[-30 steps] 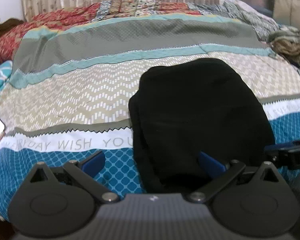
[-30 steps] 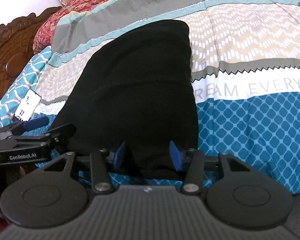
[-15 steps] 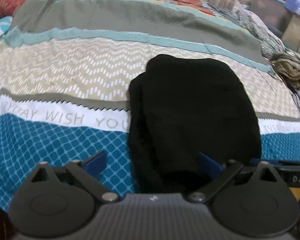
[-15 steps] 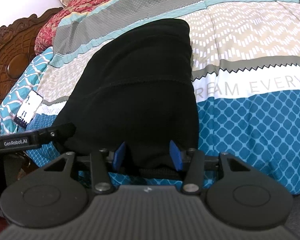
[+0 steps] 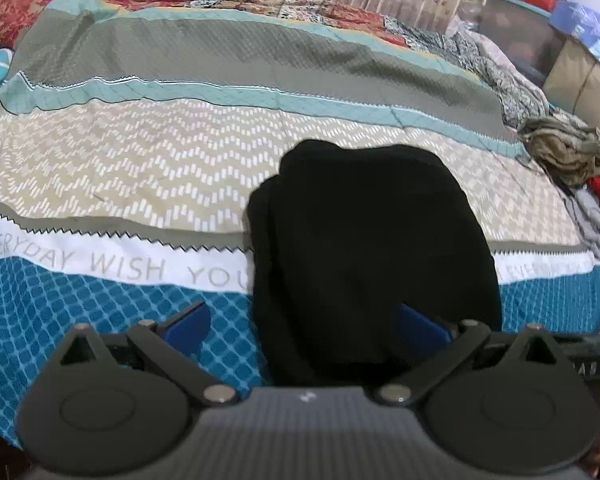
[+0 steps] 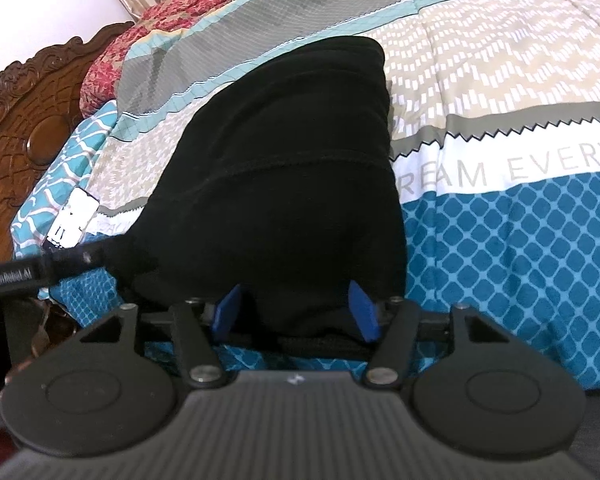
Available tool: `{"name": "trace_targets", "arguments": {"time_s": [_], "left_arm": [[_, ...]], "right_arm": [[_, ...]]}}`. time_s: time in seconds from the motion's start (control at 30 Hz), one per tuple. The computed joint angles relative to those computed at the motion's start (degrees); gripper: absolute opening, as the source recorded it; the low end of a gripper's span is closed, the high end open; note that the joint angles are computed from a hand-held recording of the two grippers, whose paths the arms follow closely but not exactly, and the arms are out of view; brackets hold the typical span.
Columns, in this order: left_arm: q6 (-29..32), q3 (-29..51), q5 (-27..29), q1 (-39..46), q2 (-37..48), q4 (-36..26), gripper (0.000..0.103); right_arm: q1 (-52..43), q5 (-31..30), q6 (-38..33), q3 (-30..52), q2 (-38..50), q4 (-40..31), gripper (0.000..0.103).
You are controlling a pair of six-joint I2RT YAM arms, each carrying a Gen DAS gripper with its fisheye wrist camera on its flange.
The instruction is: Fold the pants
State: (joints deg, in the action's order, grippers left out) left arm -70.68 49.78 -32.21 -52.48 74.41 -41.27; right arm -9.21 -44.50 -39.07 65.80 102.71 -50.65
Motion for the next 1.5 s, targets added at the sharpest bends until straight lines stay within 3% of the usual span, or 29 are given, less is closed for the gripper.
{"name": "trace_targets", "arguments": {"time_s": [0.07, 0.17, 0.33, 0.5, 0.6, 0.67, 0.73, 0.8, 0.87, 0.93, 0.97, 1.03, 1.1, 1.13, 1.23, 1.37, 1.5], "left_arm": [[0.9, -1.2, 0.8, 2.2, -2.2, 0.6, 0.103], [3.0, -4.7, 4.7, 6.9, -6.5, 4.5, 0.103], [7.1, -10.9, 12.9, 14.8, -11.2, 13.9, 0.103], [7.7, -14.7, 22.4, 22.4, -8.0, 23.0, 0.103], [5.5, -18.7, 30.6, 26.6, -5.3, 32.6, 0.103], [4.2, -20.0, 33.7, 27.3, -2.2, 38.6, 0.103], [4.3, -19.3, 32.9, 25.8, 0.7, 41.0, 0.103], [6.0, -18.0, 32.2, 24.3, 2.6, 41.5, 0.103], [6.7, -16.8, 32.0, 23.1, 4.1, 41.8, 0.102], [7.7, -13.9, 29.7, 21.7, 5.9, 38.6, 0.088], [8.1, -12.4, 29.0, 21.4, 6.5, 36.7, 0.083], [8.1, -10.6, 28.8, 21.2, 6.2, 34.3, 0.059], [8.6, -8.6, 27.8, 20.8, 4.9, 31.2, 0.049], [9.2, -7.9, 27.0, 20.4, 4.1, 30.4, 0.048], [13.6, -5.0, 25.0, 20.4, 2.0, 28.9, 0.048], [23.6, 3.7, 23.3, 24.8, 4.4, 26.7, 0.048], [32.9, 16.3, 24.3, 32.4, 13.7, 26.1, 0.048]], "right_arm": [[-0.1, -0.7, -0.9, 0.6, 0.6, -1.0, 0.071], [-0.4, -1.6, -1.2, 0.7, 0.4, -1.4, 0.071], [-5.2, -10.6, -2.9, 2.6, 0.4, -2.7, 0.071], [-6.2, -9.0, 2.5, 5.7, 3.5, 1.5, 0.071], [-6.2, -9.2, 5.7, 8.3, 6.9, 2.6, 0.071], [-5.8, -9.7, 6.8, 10.3, 8.9, 2.1, 0.071], [-4.9, -10.1, 7.3, 12.6, 11.3, 1.1, 0.071], [-3.6, -10.4, 8.1, 13.9, 12.7, 1.2, 0.072], [-2.2, -11.3, 9.1, 15.4, 14.8, 1.4, 0.079], [-1.1, -12.4, 10.8, 17.5, 17.6, -0.5, 0.079], [-0.8, -13.2, 10.9, 18.4, 18.4, -2.6, 0.075], [0.1, -12.3, 10.1, 16.7, 16.0, -2.2, 0.066], [0.3, -11.0, 7.9, 14.7, 12.1, -1.2, 0.053], [0.0, -12.3, 7.0, 15.9, 12.0, -3.4, 0.046], [-0.4, -15.6, 4.8, 18.1, 9.7, -6.0, 0.043], [1.7, -19.6, 11.6, 20.6, 7.0, 3.8, 0.043], [6.1, -19.6, 27.2, 27.1, 11.6, 20.6, 0.043]]}}
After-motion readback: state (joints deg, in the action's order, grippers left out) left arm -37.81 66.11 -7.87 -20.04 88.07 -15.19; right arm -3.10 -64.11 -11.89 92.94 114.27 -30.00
